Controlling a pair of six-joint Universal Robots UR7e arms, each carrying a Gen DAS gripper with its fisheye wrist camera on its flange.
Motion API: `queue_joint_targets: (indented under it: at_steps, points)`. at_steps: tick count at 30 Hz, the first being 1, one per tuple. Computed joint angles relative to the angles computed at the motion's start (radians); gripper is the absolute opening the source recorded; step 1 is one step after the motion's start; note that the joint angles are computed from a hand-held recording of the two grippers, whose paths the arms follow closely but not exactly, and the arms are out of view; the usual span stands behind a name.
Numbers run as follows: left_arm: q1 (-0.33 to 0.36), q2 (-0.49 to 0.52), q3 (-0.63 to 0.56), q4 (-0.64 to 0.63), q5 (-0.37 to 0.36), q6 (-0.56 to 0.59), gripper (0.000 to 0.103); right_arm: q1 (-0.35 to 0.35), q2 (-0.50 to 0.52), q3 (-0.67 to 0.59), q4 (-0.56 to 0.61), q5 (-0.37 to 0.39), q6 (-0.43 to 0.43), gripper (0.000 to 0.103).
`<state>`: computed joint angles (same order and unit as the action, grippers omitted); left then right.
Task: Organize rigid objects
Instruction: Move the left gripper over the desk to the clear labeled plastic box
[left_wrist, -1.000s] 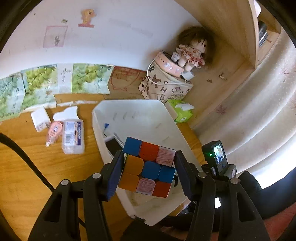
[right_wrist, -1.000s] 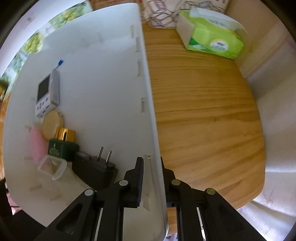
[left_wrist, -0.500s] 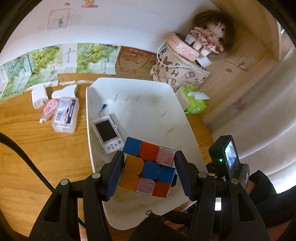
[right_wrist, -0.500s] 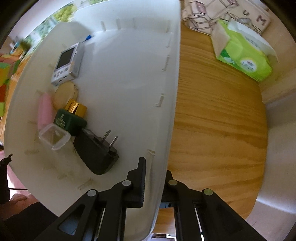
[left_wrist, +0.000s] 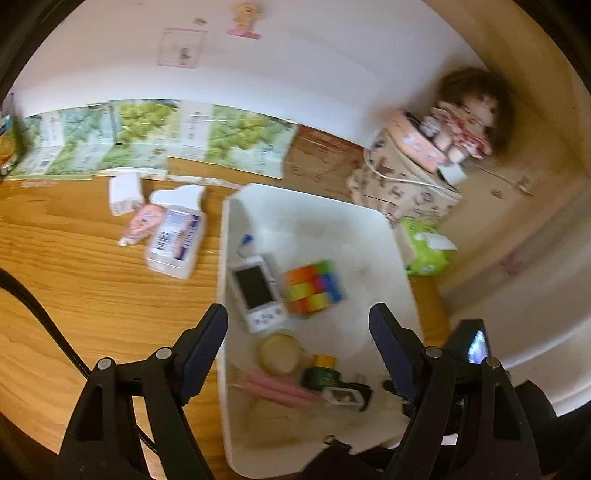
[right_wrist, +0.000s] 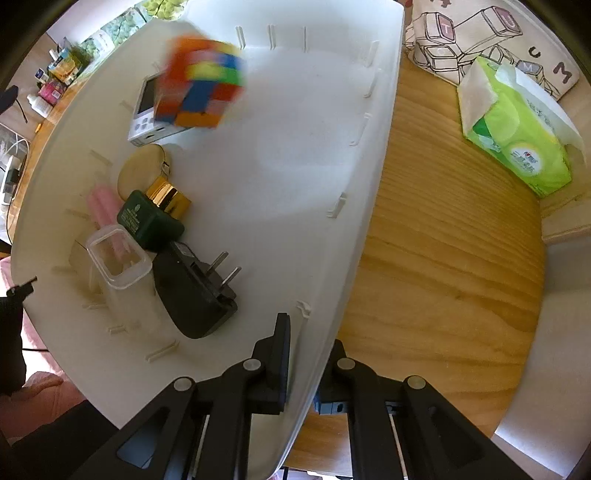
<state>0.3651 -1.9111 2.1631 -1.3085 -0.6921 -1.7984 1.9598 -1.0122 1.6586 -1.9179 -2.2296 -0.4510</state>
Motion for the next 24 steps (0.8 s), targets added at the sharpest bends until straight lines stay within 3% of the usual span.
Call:
queue_joint_targets:
  at_steps: [6,11,17,24]
  points:
    - [0.019,-0.037,-0.038,0.17,-0.004,-0.082,0.082,0.02,-0.004,0.029,-0.001,-0.019,0.049,0.009]
    - [0.071,-0.077,-0.056,0.224,-0.015,-0.03,0.082,0.035,0.017,0.018,-0.003,-0.041,0.127,0.009]
    - [0.204,-0.129,-0.056,0.145,-0.043,0.194,0.082,0.052,0.041,-0.012,0.023,-0.075,0.262,0.009]
    - [0.386,-0.154,-0.006,-0.111,-0.084,0.538,0.082,0.068,0.058,-0.028,0.05,-0.105,0.424,0.009]
